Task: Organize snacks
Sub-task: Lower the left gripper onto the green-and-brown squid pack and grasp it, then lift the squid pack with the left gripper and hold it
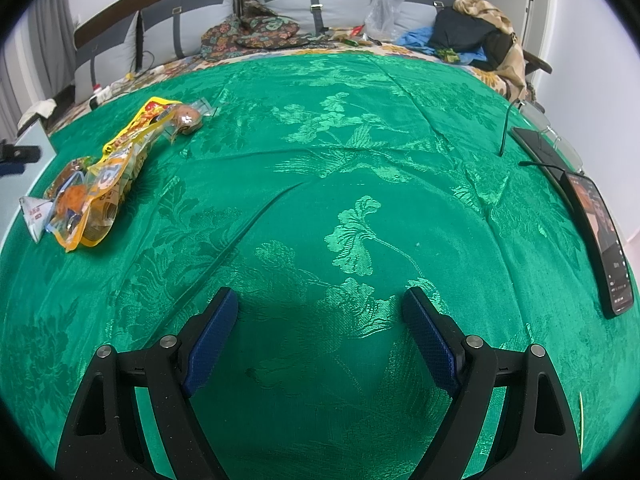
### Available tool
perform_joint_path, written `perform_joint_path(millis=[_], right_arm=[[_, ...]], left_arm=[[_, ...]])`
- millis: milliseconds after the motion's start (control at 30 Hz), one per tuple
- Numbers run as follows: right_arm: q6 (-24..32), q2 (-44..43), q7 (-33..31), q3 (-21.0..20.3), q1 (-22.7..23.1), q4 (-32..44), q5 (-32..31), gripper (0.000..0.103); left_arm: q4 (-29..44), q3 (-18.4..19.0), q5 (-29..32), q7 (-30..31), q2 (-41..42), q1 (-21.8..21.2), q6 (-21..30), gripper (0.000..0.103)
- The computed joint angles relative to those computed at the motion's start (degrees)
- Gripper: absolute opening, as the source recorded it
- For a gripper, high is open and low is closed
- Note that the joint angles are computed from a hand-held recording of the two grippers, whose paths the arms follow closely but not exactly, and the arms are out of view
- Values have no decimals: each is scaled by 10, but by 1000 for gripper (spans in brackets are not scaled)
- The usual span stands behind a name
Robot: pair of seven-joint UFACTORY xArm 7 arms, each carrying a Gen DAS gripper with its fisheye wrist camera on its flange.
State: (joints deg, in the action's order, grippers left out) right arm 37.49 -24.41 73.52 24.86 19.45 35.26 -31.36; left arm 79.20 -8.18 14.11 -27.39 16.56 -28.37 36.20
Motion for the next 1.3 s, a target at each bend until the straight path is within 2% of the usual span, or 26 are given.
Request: perform_joint_path(millis=[133, 233, 333, 433, 467, 567, 700, 867, 933, 1033, 1100, 1200, 1300], right_arm=[[1, 1, 1, 0, 0, 1, -1, 88], [1, 1, 1, -1, 1, 1, -1, 88], [1, 1, 1, -1, 1, 1, -1, 88], [1, 0, 1, -1, 2, 0, -1, 88], [1, 1, 1, -1, 1, 1, -1, 88], [2, 0, 1, -1, 2, 0, -1, 88], [1, 0, 1, -1, 2, 0, -1, 88], [1, 1, 1, -1, 1, 1, -1, 88], [1, 1, 1, -1, 1, 1, -1, 88], [1, 1, 1, -1, 1, 1, -1, 88], [1, 1, 1, -1, 2, 1, -1, 88], [1, 1, 1, -1, 1, 1, -1, 88], [2, 2, 2, -1, 1, 2, -2, 88]], left_arm=[[58, -6, -12, 41, 51, 1, 35, 93], [66, -20, -57, 98, 68, 14, 41, 82], [57, -27, -91, 145, 69, 22, 26, 78], [44, -32, -118, 182, 63, 29, 3, 59], [43, -23, -106, 173, 61, 19, 2, 56], [57, 33, -5, 63, 63, -36, 36, 52], [33, 46, 40, -36, 48, -37, 28, 51], [-28, 27, 38, -63, 7, -10, 0, 48], [-88, 18, 20, -78, -36, 3, -23, 48], [-179, 7, 40, -134, -112, 4, -30, 45], [-237, -11, 54, -177, -167, 7, -24, 43], [-322, -48, 40, -220, -249, 10, -27, 42], [-369, -86, 46, -256, -297, 14, -31, 42]])
